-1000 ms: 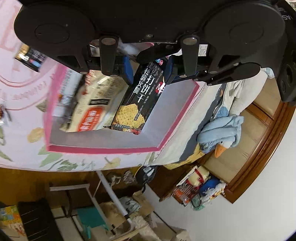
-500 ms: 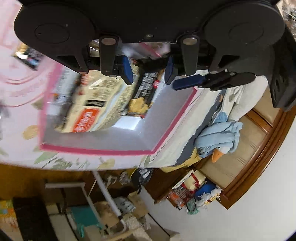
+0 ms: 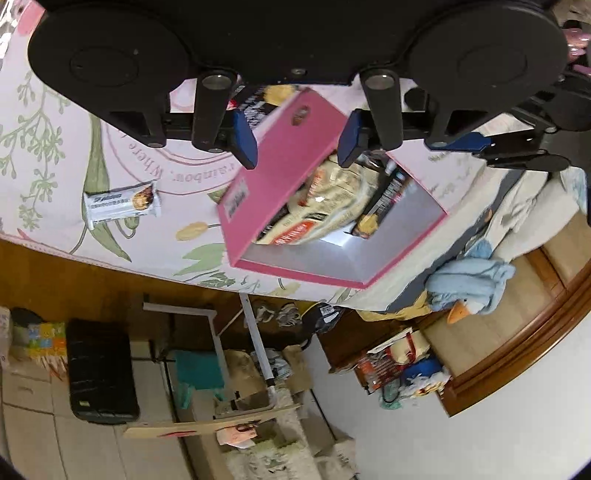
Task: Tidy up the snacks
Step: 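Grasp a black NB cracker packet with the left tool while the right tool grasps another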
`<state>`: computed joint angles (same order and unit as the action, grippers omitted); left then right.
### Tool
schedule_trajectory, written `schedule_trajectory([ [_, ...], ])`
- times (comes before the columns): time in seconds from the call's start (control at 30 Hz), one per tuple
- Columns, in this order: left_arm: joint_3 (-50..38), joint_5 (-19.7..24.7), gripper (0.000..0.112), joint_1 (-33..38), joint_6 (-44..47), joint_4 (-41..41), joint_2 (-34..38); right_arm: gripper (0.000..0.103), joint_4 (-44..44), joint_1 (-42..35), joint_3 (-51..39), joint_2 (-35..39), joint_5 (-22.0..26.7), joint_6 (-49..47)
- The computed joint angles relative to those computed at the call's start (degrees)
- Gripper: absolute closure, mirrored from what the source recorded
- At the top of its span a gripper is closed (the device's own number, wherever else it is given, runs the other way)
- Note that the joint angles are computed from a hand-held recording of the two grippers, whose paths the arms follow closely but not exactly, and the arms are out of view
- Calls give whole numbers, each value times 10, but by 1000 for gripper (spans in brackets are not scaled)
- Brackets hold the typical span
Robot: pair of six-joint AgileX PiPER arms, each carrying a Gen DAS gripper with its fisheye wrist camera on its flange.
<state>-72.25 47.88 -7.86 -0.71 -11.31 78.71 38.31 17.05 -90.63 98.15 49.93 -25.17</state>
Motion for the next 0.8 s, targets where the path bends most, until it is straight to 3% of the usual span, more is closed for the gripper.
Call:
schedule_trajectory([
  [0.03, 5, -5, 54, -21, -26, 18, 4, 40, 17, -7, 21, -2, -16, -30],
  [0.2, 53, -58, 55, -124, -206, 151, 35, 39, 52, -26, 52, 44, -60, -138],
  [0.33, 72, -92, 55, -179, -394, 280, 94, 40, 64, -31, 10, 116, -35, -171],
  [0.47, 66, -115, 53, -167, -437, 278, 143, 40, 49, -16, -17, 159, -57, -197],
  [0.57, 72, -143, 52, -162, -473, 293, 160, 40, 47, -14, -62, 199, -34, -185],
  [0.7, 105, -178, 46, -190, -613, 438, 175, 40, 41, -10, -72, 219, -41, -169],
  [0.8, 115, -194, 43, -179, -604, 412, 166, 39, 70, -14, -38, 204, -45, -196],
])
